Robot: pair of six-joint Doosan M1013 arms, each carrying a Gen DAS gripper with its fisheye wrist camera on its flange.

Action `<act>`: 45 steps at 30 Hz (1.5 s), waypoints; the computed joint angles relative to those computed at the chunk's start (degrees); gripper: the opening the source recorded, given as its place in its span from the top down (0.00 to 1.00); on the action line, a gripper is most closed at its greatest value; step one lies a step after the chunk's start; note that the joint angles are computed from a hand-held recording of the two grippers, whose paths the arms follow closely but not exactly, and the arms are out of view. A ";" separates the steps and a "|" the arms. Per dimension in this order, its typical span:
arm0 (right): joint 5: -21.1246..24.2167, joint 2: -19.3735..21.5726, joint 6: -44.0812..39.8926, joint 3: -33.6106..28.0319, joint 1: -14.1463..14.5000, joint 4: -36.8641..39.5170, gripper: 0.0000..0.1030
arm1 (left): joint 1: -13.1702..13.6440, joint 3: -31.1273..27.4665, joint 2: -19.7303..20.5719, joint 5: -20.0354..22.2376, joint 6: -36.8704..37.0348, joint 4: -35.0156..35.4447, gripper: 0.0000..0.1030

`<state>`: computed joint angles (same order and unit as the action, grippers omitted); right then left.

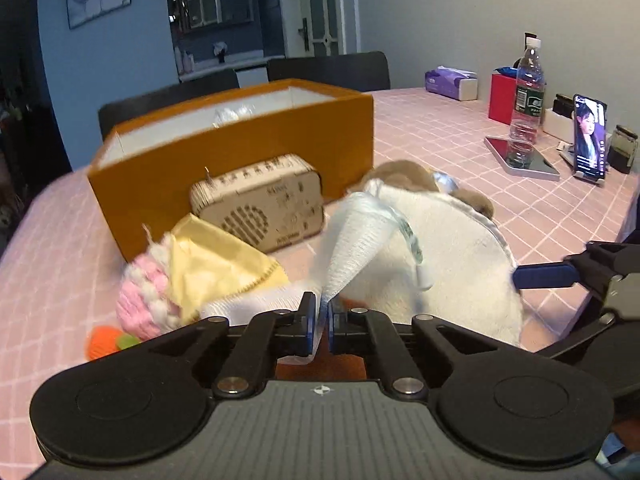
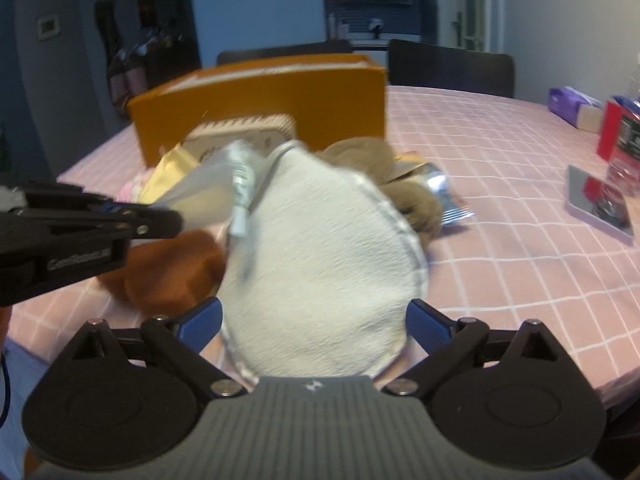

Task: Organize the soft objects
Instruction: 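Lift the white mesh bag with the left tool while the right tool grasps the cream fleece pad, then lower mesh bag and fleece pad into the orange box and open both tools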

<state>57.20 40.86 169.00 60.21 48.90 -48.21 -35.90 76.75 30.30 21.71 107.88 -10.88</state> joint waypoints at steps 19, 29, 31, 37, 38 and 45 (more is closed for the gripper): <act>4.31 0.29 -2.96 -1.51 1.04 -1.80 0.90 | 0.32 1.46 -0.33 -3.53 3.90 -6.44 0.95; 2.04 -3.56 3.85 2.00 1.83 -9.54 0.91 | 0.47 2.84 -2.24 -9.76 7.74 -10.07 1.00; 1.62 -4.12 4.99 2.32 1.84 -11.35 0.91 | 0.49 3.08 -2.72 -11.19 8.12 -10.27 1.00; 0.51 -5.06 6.69 2.09 1.34 -17.16 0.91 | 0.72 2.65 -3.58 -15.41 6.47 -7.28 1.00; -0.02 -5.44 7.14 2.34 1.10 -18.07 0.91 | 0.82 2.37 -3.59 -16.03 7.24 -7.70 1.00; -6.10 -5.46 10.31 0.06 -1.47 -21.29 0.91 | 1.40 -3.00 -1.75 -16.98 -17.47 17.32 1.00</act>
